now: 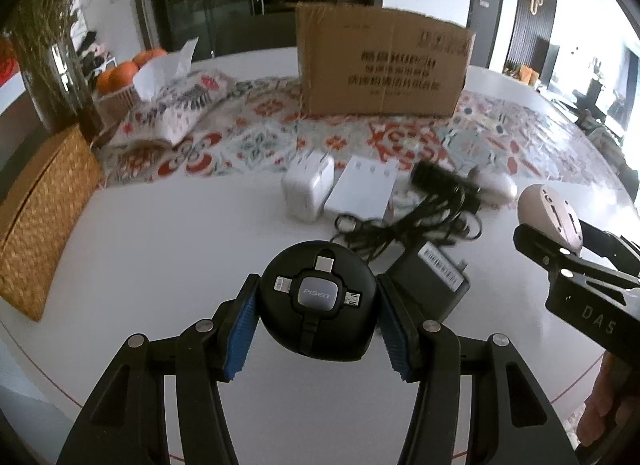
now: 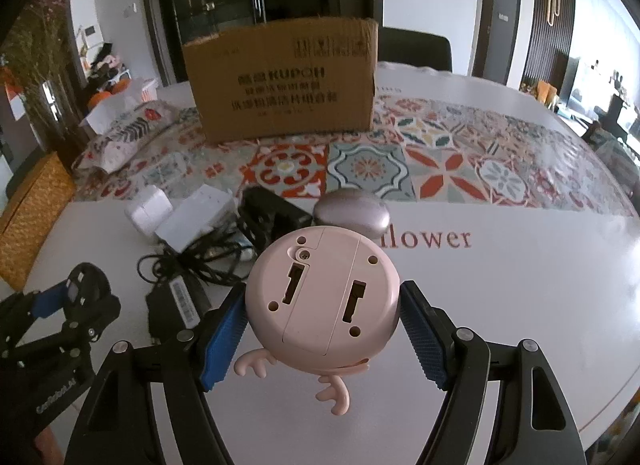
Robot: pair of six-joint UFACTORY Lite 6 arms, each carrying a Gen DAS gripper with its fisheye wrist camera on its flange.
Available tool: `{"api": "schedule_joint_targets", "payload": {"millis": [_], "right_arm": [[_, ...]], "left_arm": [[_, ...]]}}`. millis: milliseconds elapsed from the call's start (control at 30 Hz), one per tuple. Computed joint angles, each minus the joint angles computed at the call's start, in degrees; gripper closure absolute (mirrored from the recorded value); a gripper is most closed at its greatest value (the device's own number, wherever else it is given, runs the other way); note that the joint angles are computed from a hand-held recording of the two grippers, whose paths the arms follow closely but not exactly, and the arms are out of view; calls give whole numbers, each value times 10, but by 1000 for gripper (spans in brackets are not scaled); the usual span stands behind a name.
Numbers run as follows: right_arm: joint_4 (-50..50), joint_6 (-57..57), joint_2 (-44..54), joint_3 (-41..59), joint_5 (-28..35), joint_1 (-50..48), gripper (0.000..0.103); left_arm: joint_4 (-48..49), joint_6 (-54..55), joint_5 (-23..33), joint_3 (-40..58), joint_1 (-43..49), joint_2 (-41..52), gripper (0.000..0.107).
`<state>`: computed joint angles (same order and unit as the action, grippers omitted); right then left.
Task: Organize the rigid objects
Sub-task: 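Carry the black charger and pink toy over the cardboard box with both tools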
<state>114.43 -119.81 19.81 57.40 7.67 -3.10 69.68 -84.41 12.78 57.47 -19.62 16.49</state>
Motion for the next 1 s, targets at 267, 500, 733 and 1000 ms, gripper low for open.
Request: {"api": "schedule_joint_targets", "payload": {"millis": [267, 500, 733, 1000], "right_arm": [[-15, 8, -29, 10, 11, -3, 28], [-92, 88, -34, 52, 21, -4, 28], [-243, 254, -10, 127, 32, -6, 28], [-406, 426, 48, 238, 41, -7, 28]], "left_arm": [[26, 9, -1, 38, 5, -7, 52], [-42, 97, -14, 106, 19, 9, 52], [-131, 204, -8, 201, 25, 49, 52], [-190, 298, 23, 337, 29, 120, 52]]}}
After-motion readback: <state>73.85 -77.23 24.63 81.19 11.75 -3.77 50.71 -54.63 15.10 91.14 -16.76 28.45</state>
